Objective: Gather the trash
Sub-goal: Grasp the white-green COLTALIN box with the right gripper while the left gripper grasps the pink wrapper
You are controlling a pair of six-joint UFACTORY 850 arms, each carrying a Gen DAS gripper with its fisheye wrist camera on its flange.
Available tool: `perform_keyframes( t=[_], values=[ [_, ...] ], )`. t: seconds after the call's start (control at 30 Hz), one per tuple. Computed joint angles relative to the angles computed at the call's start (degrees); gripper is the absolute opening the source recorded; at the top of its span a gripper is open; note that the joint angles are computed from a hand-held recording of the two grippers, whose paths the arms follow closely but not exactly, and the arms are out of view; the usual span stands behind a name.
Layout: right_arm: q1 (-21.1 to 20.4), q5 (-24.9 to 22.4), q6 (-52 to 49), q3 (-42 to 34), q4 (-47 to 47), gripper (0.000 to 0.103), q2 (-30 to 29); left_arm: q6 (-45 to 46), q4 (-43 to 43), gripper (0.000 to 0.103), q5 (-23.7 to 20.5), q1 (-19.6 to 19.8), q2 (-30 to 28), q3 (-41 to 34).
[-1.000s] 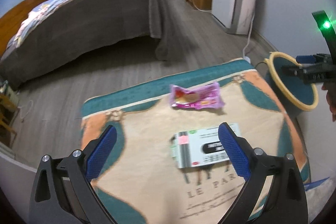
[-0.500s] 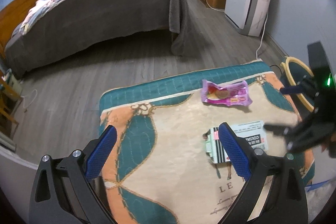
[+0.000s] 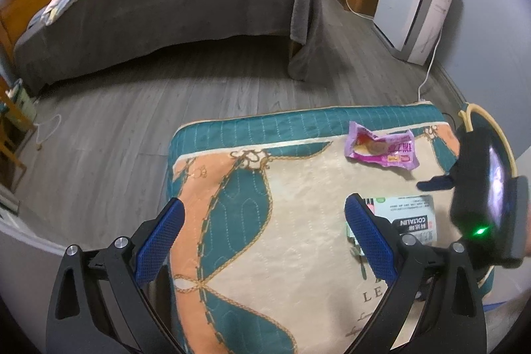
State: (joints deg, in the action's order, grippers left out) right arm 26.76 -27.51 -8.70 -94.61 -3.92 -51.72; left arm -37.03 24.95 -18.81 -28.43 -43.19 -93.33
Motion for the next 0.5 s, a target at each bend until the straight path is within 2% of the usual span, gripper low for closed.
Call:
perform_keyframes(
  t=[0.17, 0.27, 0.3, 0.37, 0.5],
  values=[
    [0.48, -3.69, 4.19, -4.36, -2.59, 0.097, -3.47, 3.12, -3.97, 0.096, 0.72, 0.34, -0.17, -0.28],
    [-0.59, -5.35, 1.47, -5.64, 3.63, 0.096, -4.32, 3.65, -3.77, 0.096, -0.50, 0.19, -0.86, -1.07],
    [-0.70, -5.74, 1.16, -5.96, 4.08, 0.094, -4.47, 3.97, -4.13, 0.096, -1.05, 0.15, -1.13, -1.44],
    [-0.82, -5.69, -0.94, -5.47, 4.83, 0.084, -3.99, 3.78, -4.07, 0.096, -1.53, 0.04, -1.45, -1.79],
    [-0.85, -6.15, -4.24, -3.77, 6.03, 0.079, -2.37, 3.26, -3.30, 0.096, -1.99, -0.20, -1.88, -2.44]
  ],
)
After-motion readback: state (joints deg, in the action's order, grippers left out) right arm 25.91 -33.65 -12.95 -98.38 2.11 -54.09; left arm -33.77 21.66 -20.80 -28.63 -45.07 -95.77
